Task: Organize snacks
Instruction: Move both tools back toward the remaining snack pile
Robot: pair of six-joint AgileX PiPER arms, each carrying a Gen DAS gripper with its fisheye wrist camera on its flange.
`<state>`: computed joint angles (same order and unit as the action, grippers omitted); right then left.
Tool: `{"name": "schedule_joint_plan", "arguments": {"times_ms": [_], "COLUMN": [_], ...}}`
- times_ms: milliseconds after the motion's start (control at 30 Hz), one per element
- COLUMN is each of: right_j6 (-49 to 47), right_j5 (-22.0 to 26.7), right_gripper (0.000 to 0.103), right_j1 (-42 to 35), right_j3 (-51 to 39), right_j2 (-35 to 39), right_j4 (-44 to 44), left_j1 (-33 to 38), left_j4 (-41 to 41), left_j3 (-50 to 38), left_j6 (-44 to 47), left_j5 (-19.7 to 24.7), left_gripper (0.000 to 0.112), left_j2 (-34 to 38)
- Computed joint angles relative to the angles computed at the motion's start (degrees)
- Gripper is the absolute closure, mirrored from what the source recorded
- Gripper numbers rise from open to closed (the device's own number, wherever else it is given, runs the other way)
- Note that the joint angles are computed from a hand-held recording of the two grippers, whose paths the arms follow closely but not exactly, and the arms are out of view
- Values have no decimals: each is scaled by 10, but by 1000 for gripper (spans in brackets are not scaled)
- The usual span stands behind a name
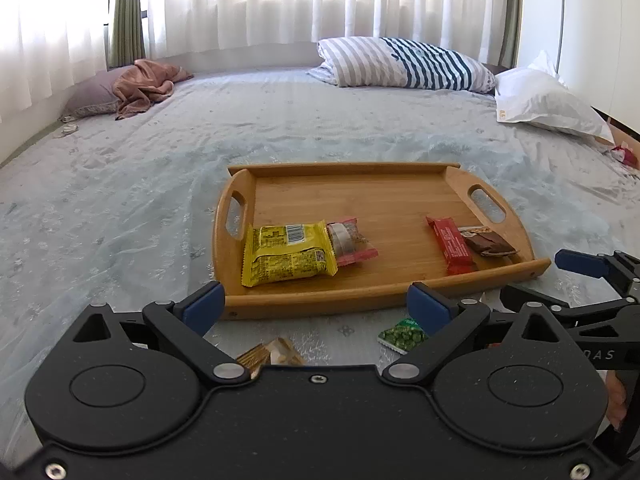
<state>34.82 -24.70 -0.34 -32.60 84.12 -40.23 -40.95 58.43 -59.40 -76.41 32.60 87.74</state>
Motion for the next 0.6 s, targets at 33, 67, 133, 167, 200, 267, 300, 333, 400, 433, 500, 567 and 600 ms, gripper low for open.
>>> {"name": "schedule_joint_plan", "arguments": {"times_ms": [33, 67, 133, 167, 200, 267, 300, 333, 400, 433, 500, 567, 600], "right_j6": [-8, -17, -38, -44, -45, -52, -55, -60, -74, -82, -88, -88, -90], "right_j5": [-2, -3, -6, -8, -10, -18, -23, -30, -44, -50, -72, -86, -93], "right_gripper": [0, 0, 0, 0, 0, 0, 0, 0, 0, 0, 0, 0, 0], "right_j1": [-1, 0, 2, 2, 1, -1, -2, -3, -4, -2, -8, -12, -15], "right_j3": [6, 10, 19, 23, 27, 37, 42, 47, 58, 61, 71, 76, 78], "right_j2": [-2, -3, -2, -1, -1, 3, 6, 9, 17, 20, 30, 38, 42], "right_j4": [5, 12, 28, 31, 30, 31, 29, 29, 36, 44, 43, 39, 40], "left_j1": [-5, -9, -18, -20, -23, -29, -31, -34, -36, -36, -33, -25, -27], "left_j4": [4, 7, 13, 14, 16, 26, 31, 40, 75, 100, 145, 162, 169], "left_j3": [6, 13, 29, 35, 43, 58, 66, 76, 100, 114, 140, 155, 159], "left_j6": [-8, -16, -33, -38, -44, -60, -69, -85, -132, -164, -225, -254, -263], "left_j5": [4, 7, 10, 10, 12, 16, 18, 19, 10, 2, -12, -28, -28], "left_gripper": [14, 14, 14, 14, 14, 14, 14, 14, 13, 13, 12, 12, 12], "left_j2": [-6, -11, -24, -28, -33, -39, -42, -46, -53, -56, -62, -61, -59]}}
